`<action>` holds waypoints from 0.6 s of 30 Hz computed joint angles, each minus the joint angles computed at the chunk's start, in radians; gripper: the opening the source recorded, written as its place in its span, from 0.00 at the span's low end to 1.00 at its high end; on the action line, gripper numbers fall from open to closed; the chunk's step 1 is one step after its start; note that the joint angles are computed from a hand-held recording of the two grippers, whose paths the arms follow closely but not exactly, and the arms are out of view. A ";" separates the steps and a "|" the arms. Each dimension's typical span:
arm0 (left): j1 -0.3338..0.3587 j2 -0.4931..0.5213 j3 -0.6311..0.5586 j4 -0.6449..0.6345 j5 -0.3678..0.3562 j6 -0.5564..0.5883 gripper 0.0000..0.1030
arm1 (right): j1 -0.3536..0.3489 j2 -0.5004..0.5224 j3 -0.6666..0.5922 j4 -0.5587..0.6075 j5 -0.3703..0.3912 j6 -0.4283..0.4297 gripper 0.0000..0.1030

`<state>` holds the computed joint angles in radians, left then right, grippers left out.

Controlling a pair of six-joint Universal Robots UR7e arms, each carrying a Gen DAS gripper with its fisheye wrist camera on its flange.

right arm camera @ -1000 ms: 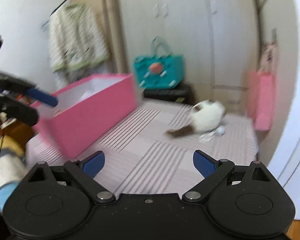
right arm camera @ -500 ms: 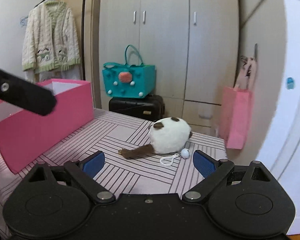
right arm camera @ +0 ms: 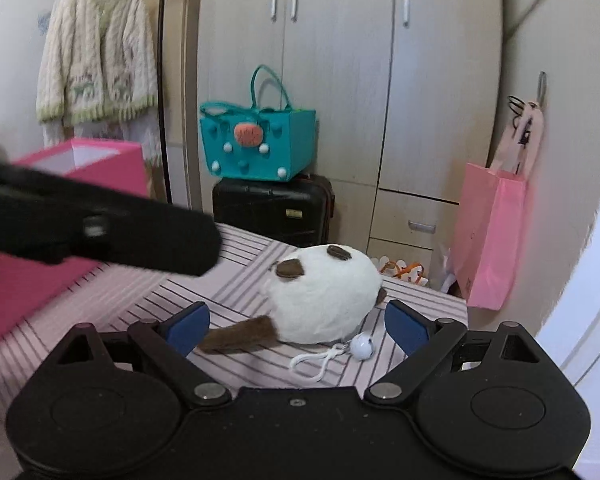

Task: Organize soft objects
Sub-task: 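Move both grippers to the white panda plush and close them on it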

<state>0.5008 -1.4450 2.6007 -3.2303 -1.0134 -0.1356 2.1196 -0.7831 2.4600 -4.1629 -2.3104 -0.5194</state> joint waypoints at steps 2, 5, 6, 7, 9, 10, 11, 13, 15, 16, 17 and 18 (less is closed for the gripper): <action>-0.002 0.061 -0.022 -0.052 0.041 0.011 0.92 | -0.017 -0.002 -0.013 0.003 0.007 -0.050 0.94; 0.050 0.110 -0.095 -0.010 0.002 -0.019 0.92 | -0.045 0.006 -0.029 -0.019 0.003 -0.101 0.94; 0.069 0.128 -0.120 0.005 -0.011 -0.048 0.92 | -0.051 0.018 -0.039 -0.038 -0.009 -0.114 0.94; 0.079 0.143 -0.132 0.006 -0.011 -0.064 0.91 | -0.062 0.021 -0.041 -0.048 0.000 -0.115 0.94; 0.089 0.179 -0.147 0.005 0.006 -0.090 0.91 | -0.090 0.007 -0.029 -0.037 0.052 -0.084 0.94; 0.096 0.199 -0.157 0.016 0.013 -0.110 0.90 | -0.103 0.004 -0.027 -0.036 0.077 -0.072 0.94; 0.109 0.208 -0.168 0.042 -0.002 -0.123 0.90 | -0.115 -0.001 -0.027 -0.028 0.100 -0.063 0.94; 0.159 0.228 -0.203 0.102 -0.086 -0.159 0.88 | -0.126 0.003 -0.037 -0.012 0.113 -0.066 0.94; 0.182 0.253 -0.213 0.096 -0.093 -0.212 0.83 | -0.123 0.015 -0.052 -0.001 0.089 -0.077 0.94; 0.191 0.264 -0.209 0.067 -0.096 -0.221 0.83 | -0.123 0.015 -0.053 0.005 0.085 -0.074 0.93; 0.202 0.274 -0.205 0.037 -0.108 -0.235 0.83 | -0.123 0.013 -0.051 0.018 0.083 -0.060 0.93; 0.216 0.277 -0.210 0.044 -0.122 -0.259 0.78 | -0.123 0.002 -0.048 0.059 0.077 -0.030 0.87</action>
<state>0.7170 -1.1678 2.3909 -3.1862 -1.1351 -0.3951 1.9966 -0.7812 2.4124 -4.1043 -2.2329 -0.5495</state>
